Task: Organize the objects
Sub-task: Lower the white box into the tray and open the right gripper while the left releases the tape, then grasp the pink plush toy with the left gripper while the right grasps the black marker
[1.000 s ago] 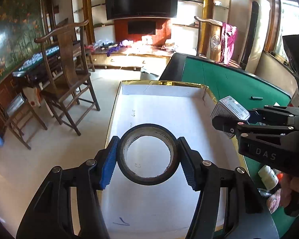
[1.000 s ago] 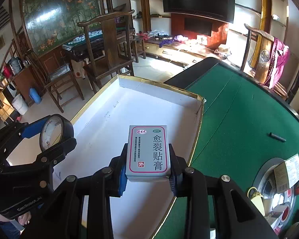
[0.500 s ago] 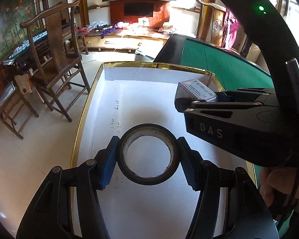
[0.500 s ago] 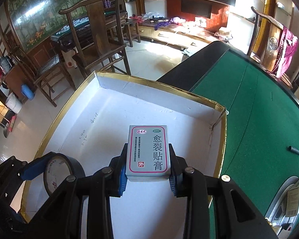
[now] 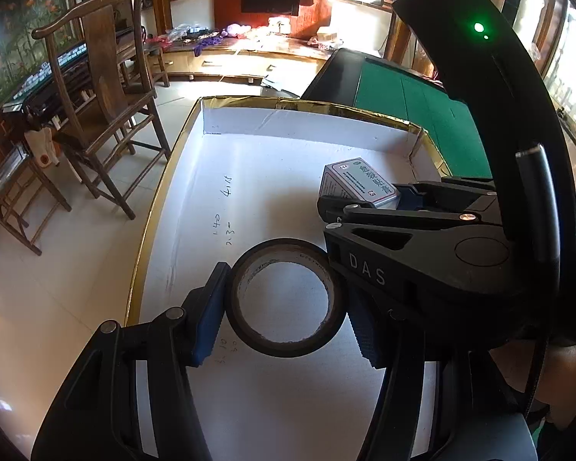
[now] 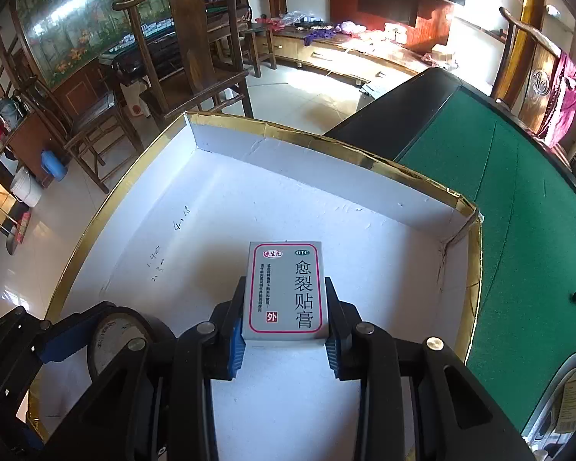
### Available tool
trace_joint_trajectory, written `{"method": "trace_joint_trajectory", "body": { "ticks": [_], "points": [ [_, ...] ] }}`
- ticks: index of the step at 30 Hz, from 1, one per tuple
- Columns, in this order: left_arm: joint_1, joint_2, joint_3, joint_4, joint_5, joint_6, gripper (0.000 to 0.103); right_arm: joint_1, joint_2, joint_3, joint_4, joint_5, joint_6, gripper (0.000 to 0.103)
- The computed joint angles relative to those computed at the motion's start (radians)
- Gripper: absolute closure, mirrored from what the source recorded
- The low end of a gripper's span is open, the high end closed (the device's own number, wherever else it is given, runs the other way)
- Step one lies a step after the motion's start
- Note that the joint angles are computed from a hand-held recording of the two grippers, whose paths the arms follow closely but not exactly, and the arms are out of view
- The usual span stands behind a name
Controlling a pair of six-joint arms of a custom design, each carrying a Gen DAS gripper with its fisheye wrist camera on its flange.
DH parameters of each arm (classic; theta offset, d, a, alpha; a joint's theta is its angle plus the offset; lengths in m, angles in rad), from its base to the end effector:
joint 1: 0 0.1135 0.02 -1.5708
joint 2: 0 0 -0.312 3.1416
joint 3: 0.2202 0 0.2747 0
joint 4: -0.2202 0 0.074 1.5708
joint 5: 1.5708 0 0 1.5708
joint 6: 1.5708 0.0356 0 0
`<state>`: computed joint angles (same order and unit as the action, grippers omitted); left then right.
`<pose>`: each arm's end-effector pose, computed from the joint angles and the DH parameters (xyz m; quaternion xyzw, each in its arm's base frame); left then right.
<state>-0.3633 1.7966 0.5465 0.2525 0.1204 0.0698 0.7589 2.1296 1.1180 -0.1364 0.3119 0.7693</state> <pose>0.2701 -0.1073 0.0902 0.2223 0.9315 -0.0984 0.2707 0.3143 0.2830 0.0843 0.0376 0.9657 0.0338 0.2547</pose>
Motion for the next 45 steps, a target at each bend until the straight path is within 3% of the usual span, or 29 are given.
{"method": "trace_joint_trajectory", "body": {
  "ticks": [14,26,36,41,43,45],
  "points": [
    [0.010,0.010,0.018,-0.018,0.008,0.002,0.044,-0.010,0.009,0.003,0.022,-0.029,0.013,0.068],
    [0.067,-0.016,0.025,-0.049,0.102,-0.016,0.044,0.006,-0.077,-0.075,0.080,0.000,0.039,0.054],
    [0.080,0.008,0.058,-0.100,0.154,-0.021,0.040,0.103,-0.334,-0.275,0.082,0.128,0.118,0.054],
    [0.092,-0.194,-0.071,-0.090,0.247,0.046,0.040,0.310,-0.627,-0.477,0.012,0.266,0.283,0.054],
    [0.060,-0.317,-0.132,-0.118,0.286,0.107,0.040,0.477,-0.726,-0.526,-0.109,0.384,0.450,0.053],
    [-0.022,-0.430,-0.189,-0.170,0.307,0.187,0.040,0.691,-0.767,-0.524,-0.328,0.494,0.703,0.053]
  ]
}}
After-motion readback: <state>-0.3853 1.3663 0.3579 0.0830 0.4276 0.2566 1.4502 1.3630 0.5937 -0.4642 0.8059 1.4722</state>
